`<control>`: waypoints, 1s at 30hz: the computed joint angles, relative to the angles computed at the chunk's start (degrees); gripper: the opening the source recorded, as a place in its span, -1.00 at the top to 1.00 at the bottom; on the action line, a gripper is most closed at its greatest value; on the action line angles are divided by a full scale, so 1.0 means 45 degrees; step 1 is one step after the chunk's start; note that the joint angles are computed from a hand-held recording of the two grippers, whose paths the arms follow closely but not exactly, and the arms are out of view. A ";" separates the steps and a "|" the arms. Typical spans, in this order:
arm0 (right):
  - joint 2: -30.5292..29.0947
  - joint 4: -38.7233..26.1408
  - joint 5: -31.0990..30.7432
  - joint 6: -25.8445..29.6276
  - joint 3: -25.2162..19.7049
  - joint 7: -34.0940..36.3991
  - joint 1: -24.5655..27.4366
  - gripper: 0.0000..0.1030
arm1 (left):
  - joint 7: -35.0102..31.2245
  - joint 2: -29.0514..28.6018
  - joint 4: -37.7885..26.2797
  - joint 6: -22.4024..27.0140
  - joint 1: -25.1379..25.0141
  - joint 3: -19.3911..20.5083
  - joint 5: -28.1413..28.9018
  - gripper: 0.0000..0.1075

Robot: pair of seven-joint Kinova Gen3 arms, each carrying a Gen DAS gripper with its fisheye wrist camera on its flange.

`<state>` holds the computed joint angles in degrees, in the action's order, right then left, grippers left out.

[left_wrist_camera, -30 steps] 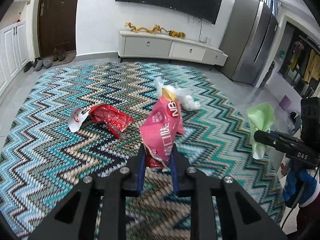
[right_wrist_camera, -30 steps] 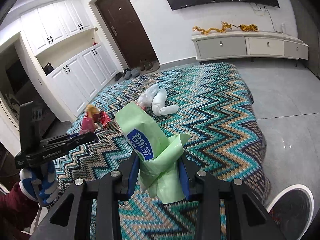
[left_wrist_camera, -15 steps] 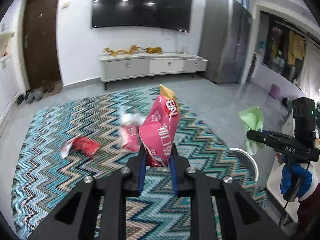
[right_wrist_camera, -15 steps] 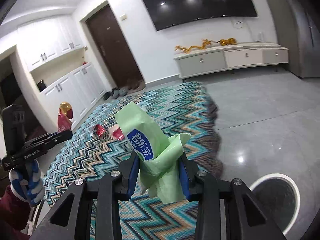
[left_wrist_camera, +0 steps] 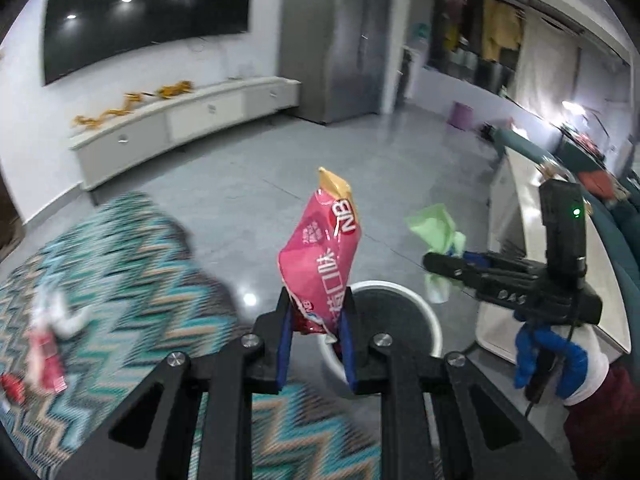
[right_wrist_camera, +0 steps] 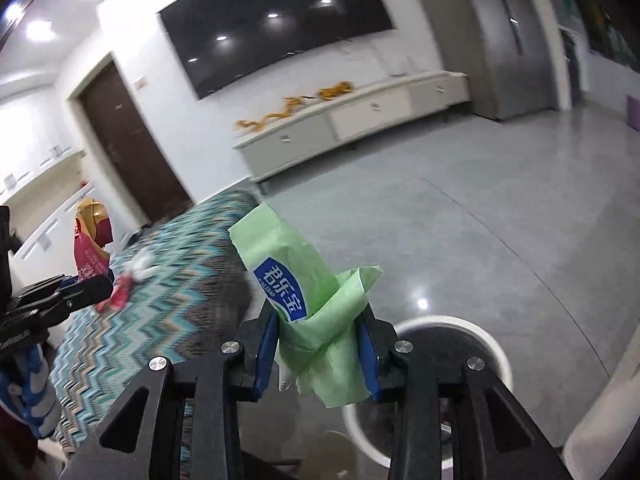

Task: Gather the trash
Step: 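Carry both bags to the bin and release them inside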

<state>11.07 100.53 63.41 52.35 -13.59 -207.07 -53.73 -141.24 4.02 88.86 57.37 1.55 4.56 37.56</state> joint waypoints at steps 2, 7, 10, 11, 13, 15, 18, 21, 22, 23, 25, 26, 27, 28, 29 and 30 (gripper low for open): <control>-0.0174 0.0481 -0.0212 -0.0162 0.0055 -0.0350 0.0172 0.34 | 0.0657 0.0524 -0.0358 -0.0056 0.0526 0.0393 -0.0403 0.60; -0.0264 0.1479 -0.0826 -0.0691 0.0142 -0.1075 0.0768 0.12 | 0.2247 0.1938 -0.1681 0.0816 0.1381 0.1046 -0.1182 0.58; -0.0263 0.1943 -0.0985 -0.0874 0.0170 -0.1648 0.0947 0.02 | 0.2776 0.2421 -0.2140 0.1018 0.1686 0.1282 -0.1486 0.30; -0.0329 0.2131 -0.1024 -0.0938 0.0171 -0.1811 0.0995 0.01 | 0.2834 0.2470 -0.2179 0.1011 0.1706 0.1339 -0.1487 0.05; -0.0337 0.2303 -0.1115 -0.0993 0.0142 -0.2082 0.1057 -0.02 | 0.2845 0.2464 -0.2150 0.0929 0.1696 0.1425 -0.1406 -0.01; -0.0385 0.2447 -0.1201 -0.1007 0.0106 -0.2222 0.1110 -0.03 | 0.2946 0.2467 -0.2176 0.0978 0.1724 0.1460 -0.1439 -0.01; -0.0430 0.2421 -0.1313 -0.0826 0.0036 -0.2310 0.1092 -0.03 | 0.3025 0.2277 -0.1985 0.0805 0.1700 0.1413 -0.1494 -0.01; -0.0468 0.2247 -0.1295 -0.0520 -0.0045 -0.2185 0.1042 -0.03 | 0.2855 0.1736 -0.1461 0.0329 0.1558 0.1281 -0.1505 -0.01; -0.0470 0.2133 -0.1306 -0.0357 -0.0091 -0.2113 0.0989 -0.03 | 0.2773 0.1497 -0.1214 0.0089 0.1492 0.1221 -0.1453 0.00; -0.0451 0.1992 -0.1312 -0.0186 -0.0133 -0.2019 0.0931 -0.04 | 0.2683 0.1187 -0.0903 -0.0212 0.1395 0.1130 -0.1359 -0.01; -0.0437 0.1714 -0.1297 0.0204 -0.0208 -0.1810 0.0787 -0.04 | 0.2604 0.0717 -0.0467 -0.0686 0.1276 0.0954 -0.1264 -0.01; -0.0418 0.1527 -0.1276 0.0426 -0.0249 -0.1698 0.0695 -0.05 | 0.2547 0.0394 -0.0182 -0.1000 0.1199 0.0835 -0.1215 -0.01; -0.0410 0.1347 -0.1247 0.0659 -0.0295 -0.1595 0.0585 -0.06 | 0.2485 0.0152 0.0035 -0.1220 0.1140 0.0731 -0.1156 -0.01; -0.0400 0.1251 -0.1219 0.0821 -0.0333 -0.1558 0.0488 -0.07 | 0.2368 -0.0167 0.0293 -0.1434 0.1025 0.0580 -0.1030 -0.01; -0.0370 0.1054 -0.1221 0.1038 -0.0376 -0.1394 0.0390 -0.08 | 0.2311 -0.0353 0.0429 -0.1542 0.0963 0.0454 -0.0974 -0.01; -0.0314 0.0820 -0.1245 0.1293 -0.0415 -0.1200 0.0281 -0.08 | 0.2285 -0.0530 0.0567 -0.1664 0.0906 0.0327 -0.0971 -0.01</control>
